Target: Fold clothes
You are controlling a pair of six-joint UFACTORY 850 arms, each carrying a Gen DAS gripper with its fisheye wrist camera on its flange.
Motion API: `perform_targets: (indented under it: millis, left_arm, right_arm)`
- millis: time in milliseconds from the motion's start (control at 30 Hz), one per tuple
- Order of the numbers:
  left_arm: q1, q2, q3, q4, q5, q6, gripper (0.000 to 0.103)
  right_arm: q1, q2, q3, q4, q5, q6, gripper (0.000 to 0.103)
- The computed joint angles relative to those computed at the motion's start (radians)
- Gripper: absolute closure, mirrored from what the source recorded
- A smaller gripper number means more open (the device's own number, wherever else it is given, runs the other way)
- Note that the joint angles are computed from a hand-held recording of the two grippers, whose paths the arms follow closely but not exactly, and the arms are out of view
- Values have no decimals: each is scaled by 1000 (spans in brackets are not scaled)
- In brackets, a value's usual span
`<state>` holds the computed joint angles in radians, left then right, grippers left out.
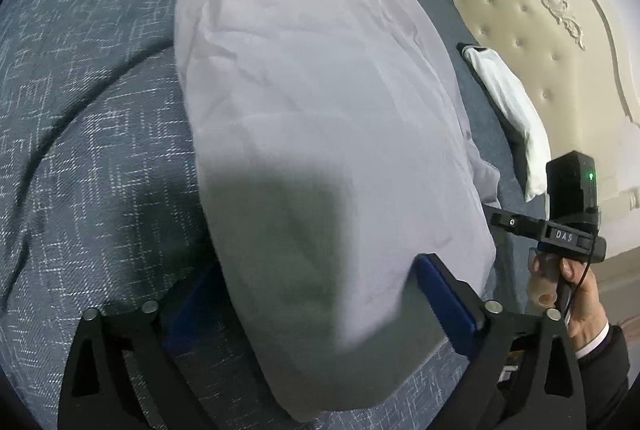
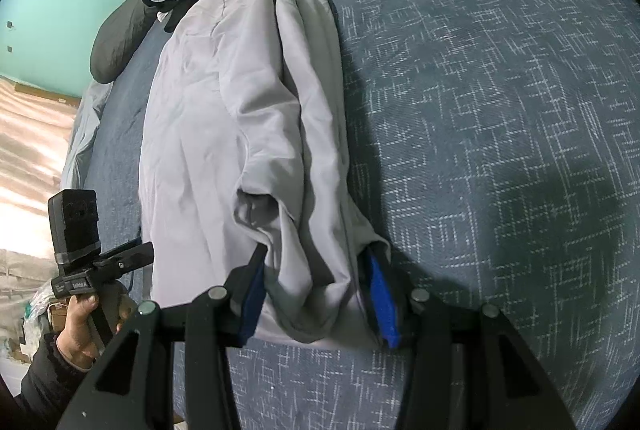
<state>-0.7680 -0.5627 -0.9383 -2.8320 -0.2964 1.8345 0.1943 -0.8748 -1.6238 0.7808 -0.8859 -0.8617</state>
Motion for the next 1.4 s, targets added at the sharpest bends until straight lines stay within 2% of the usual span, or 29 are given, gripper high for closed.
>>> perform_targets:
  millis: [300,633,900,967,1000,1133,1333,1400]
  left_arm:
    - [-2,6,7,-45,-8,38,3]
    - [9,32,29,-48,-12,58,23]
    - [20,13,9,10,-5,13,24]
    - [23,14,10,20,-5,8,25]
    - [23,15,11,15,-6,13,25]
    - [17,27,14,-38,6,67,31]
    - [3,68,11,-203,57,260,50]
    - [-2,81,6,-271,76,337,52]
  right_arm:
    - [-2,-4,-8,5,-7,0,55]
    - [1,10,13,31,-9,-39,53]
    - [27,19,32,53,18,-73,54]
    - [39,25,39,49,37,-89,59]
    - [44,28,41,55,42,-100,67]
    - [60,47,53,70,58,-142,83]
    - [65,86,79,99,95,-227,89]
    - [69,108,91,105,111,-254,90]
